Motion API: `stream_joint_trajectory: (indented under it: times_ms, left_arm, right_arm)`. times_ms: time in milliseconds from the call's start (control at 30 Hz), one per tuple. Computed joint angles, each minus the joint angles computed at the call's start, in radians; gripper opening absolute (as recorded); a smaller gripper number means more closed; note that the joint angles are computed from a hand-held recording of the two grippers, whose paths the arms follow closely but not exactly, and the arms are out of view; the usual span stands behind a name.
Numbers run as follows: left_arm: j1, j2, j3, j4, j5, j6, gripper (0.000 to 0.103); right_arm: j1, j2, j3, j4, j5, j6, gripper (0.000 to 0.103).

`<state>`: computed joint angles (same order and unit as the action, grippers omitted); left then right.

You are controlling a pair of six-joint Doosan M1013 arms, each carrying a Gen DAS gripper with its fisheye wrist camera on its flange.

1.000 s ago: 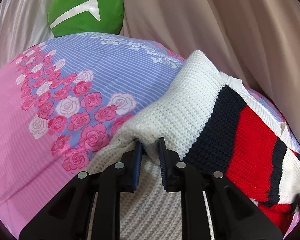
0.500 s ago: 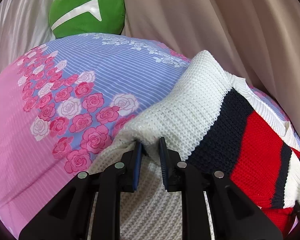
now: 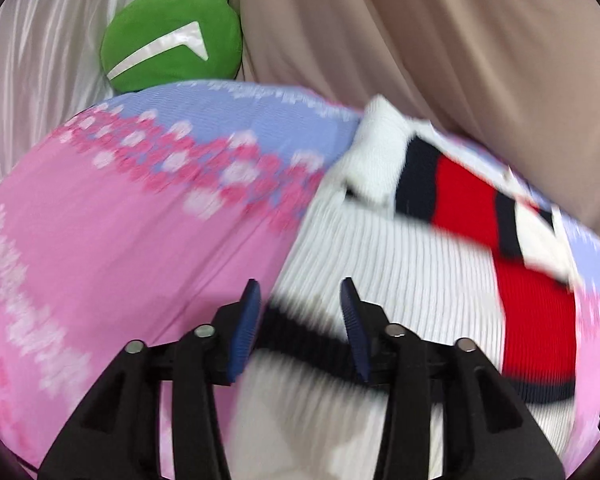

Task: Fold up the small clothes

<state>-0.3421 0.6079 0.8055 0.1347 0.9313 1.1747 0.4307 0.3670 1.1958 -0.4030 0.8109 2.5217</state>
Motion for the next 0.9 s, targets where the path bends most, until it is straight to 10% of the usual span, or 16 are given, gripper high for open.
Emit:
stream_joint_trajectory:
  times_ms: [200, 533, 633, 667, 700, 900]
  left_arm:
    - [0.028, -0.155, 0.274, -0.067, -0.049, 0.031, 0.073]
    - [0.049, -0.179, 0.353, -0.310, -0.115, 0.109, 0.072]
    - [0.035, -0.166, 0.333, -0.289, -0.111, 0.102, 0.041]
    - [0.038, -0.156, 0.315, -0.320, -0.083, 0.121, 0.015]
    - [0.040, -0.152, 0.306, -0.330, -0.066, 0.113, 0.009]
    - [0.058, -0.253, 0.411, -0.466, -0.210, 0.234, 0.006]
  right_arm:
    - [0.038, -0.050, 0.147, 0.091, -0.116, 0.128, 0.048]
    - [0.045, 0.017, 0.088, 0.100, -0.179, 0.151, 0.053]
    - [0.041, 0.035, 0.062, 0.104, -0.181, 0.159, 0.049]
    - [0.040, 0.042, 0.051, 0.101, -0.174, 0.166, 0.029]
    - [0.037, 0.047, 0.045, 0.112, -0.173, 0.156, 0.013]
    - [0.099, -0.016, 0.108, -0.310, -0.256, 0.437, 0.010]
